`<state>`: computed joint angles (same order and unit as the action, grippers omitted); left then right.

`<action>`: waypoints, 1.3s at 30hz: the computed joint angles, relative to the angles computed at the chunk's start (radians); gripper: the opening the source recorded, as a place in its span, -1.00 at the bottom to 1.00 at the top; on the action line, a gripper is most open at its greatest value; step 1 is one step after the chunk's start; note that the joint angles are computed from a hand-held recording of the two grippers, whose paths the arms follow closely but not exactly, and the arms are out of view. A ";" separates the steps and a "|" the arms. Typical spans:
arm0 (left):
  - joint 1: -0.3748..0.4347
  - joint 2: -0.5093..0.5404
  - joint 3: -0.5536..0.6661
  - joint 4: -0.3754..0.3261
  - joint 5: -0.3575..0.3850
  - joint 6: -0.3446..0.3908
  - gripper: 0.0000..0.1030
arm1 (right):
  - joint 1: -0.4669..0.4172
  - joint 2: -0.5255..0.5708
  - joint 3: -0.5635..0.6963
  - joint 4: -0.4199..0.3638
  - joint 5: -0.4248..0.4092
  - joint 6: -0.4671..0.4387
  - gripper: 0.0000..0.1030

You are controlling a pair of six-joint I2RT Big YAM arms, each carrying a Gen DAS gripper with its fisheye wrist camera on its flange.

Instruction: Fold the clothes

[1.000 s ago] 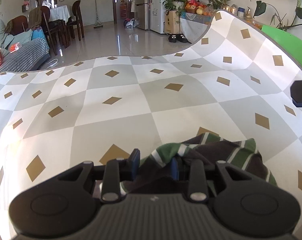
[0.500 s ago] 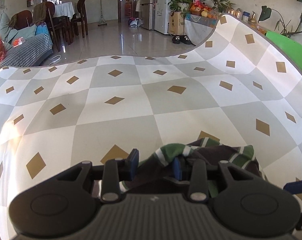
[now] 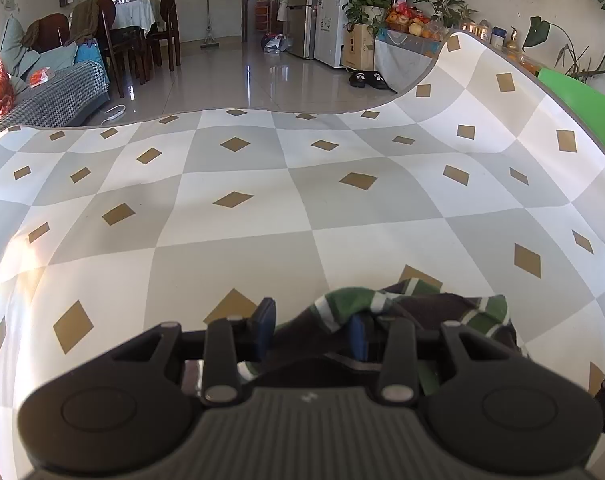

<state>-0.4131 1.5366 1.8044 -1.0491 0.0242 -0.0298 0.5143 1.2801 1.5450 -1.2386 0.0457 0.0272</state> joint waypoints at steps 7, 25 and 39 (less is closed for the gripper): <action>0.002 -0.001 0.002 -0.007 0.004 -0.004 -0.30 | 0.013 0.037 0.002 0.018 0.045 0.018 0.02; 0.007 -0.020 -0.009 -0.005 -0.003 0.014 0.02 | -0.053 0.047 0.111 0.197 0.150 0.173 -0.76; 0.025 -0.016 -0.006 -0.040 -0.012 0.002 0.15 | -0.087 0.201 0.297 0.251 0.118 0.177 -0.76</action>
